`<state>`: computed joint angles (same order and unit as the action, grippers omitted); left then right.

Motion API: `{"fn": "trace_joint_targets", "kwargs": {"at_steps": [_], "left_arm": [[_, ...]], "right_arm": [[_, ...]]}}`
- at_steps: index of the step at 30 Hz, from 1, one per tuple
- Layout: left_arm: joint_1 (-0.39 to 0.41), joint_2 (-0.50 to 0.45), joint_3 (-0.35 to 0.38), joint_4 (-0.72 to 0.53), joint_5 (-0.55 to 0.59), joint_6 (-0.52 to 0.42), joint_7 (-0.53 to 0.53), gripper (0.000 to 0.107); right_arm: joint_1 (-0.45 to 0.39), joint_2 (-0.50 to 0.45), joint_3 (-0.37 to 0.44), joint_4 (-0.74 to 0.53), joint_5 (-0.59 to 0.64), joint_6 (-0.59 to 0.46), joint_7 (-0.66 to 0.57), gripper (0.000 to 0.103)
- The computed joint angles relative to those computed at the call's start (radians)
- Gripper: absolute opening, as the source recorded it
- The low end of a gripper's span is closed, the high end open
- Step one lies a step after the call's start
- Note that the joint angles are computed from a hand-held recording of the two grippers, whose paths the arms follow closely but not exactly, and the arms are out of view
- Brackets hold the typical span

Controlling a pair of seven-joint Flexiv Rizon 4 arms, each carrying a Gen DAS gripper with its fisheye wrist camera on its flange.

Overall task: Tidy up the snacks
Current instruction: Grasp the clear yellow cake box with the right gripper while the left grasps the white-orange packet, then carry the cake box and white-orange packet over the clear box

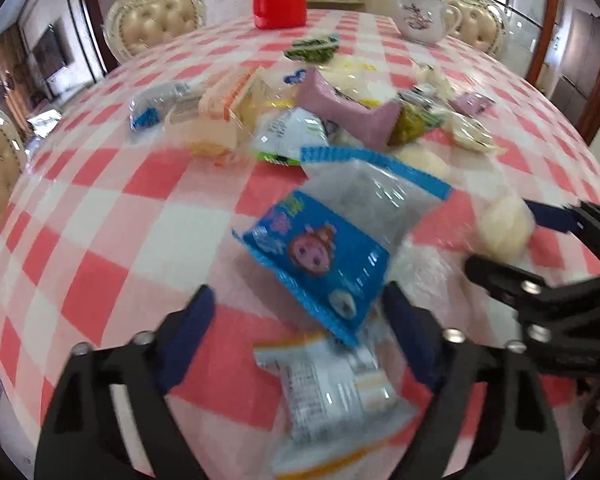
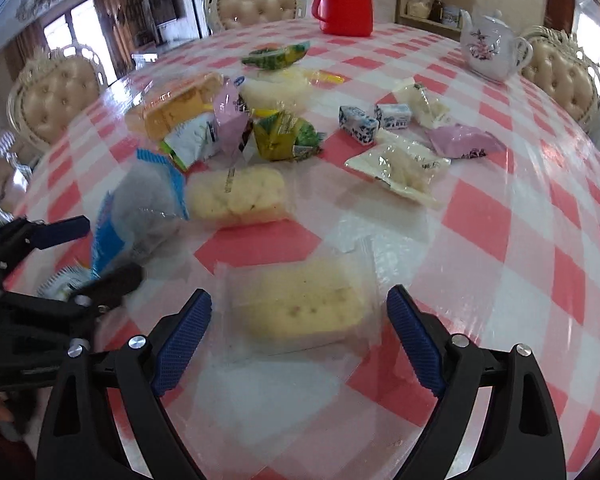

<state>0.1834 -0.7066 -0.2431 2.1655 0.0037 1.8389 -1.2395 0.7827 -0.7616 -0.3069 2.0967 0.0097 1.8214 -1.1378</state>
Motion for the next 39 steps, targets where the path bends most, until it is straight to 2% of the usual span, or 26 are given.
{"fn": "trace_joint_targets", "kwargs": {"at_steps": [1, 2, 5, 9, 13, 16, 19, 29, 39], "left_arm": [[0.040, 0.006, -0.035, 0.019, 0.021, 0.000, 0.007, 0.065], [0.081, 0.012, -0.061, 0.053, 0.053, 0.022, 0.010, 0.063], [0.125, 0.008, -0.071, 0.105, 0.107, 0.093, 0.018, 0.060], [0.213, 0.000, -0.105, 0.162, 0.194, 0.156, -0.002, 0.058], [0.312, -0.015, -0.144, 0.204, 0.287, 0.214, -0.030, 0.054], [0.337, -0.002, -0.132, 0.228, 0.320, 0.241, -0.053, 0.053], [0.333, 0.009, -0.098, 0.243, 0.338, 0.280, -0.077, 0.053], [0.415, 0.066, -0.054, 0.295, 0.442, 0.350, -0.147, 0.053], [0.536, 0.166, 0.043, 0.366, 0.530, 0.401, -0.201, 0.053]], "right_arm": [[0.015, 0.002, -0.011, 0.009, 0.006, 0.000, -0.004, 0.083], [0.008, 0.000, -0.003, 0.024, 0.002, 0.037, -0.017, 0.075], [0.003, -0.002, 0.015, 0.054, 0.040, 0.122, -0.057, 0.057], [0.092, -0.006, -0.036, 0.103, 0.180, 0.208, -0.104, 0.056], [0.088, 0.021, 0.015, 0.152, 0.260, 0.278, -0.150, 0.056], [0.073, 0.045, 0.070, 0.181, 0.305, 0.321, -0.176, 0.056], [0.094, 0.059, 0.086, 0.186, 0.345, 0.325, -0.211, 0.056], [0.239, 0.106, 0.079, 0.166, 0.436, 0.302, -0.314, 0.056], [0.365, 0.103, 0.077, 0.075, 0.363, 0.219, -0.356, 0.056]]}}
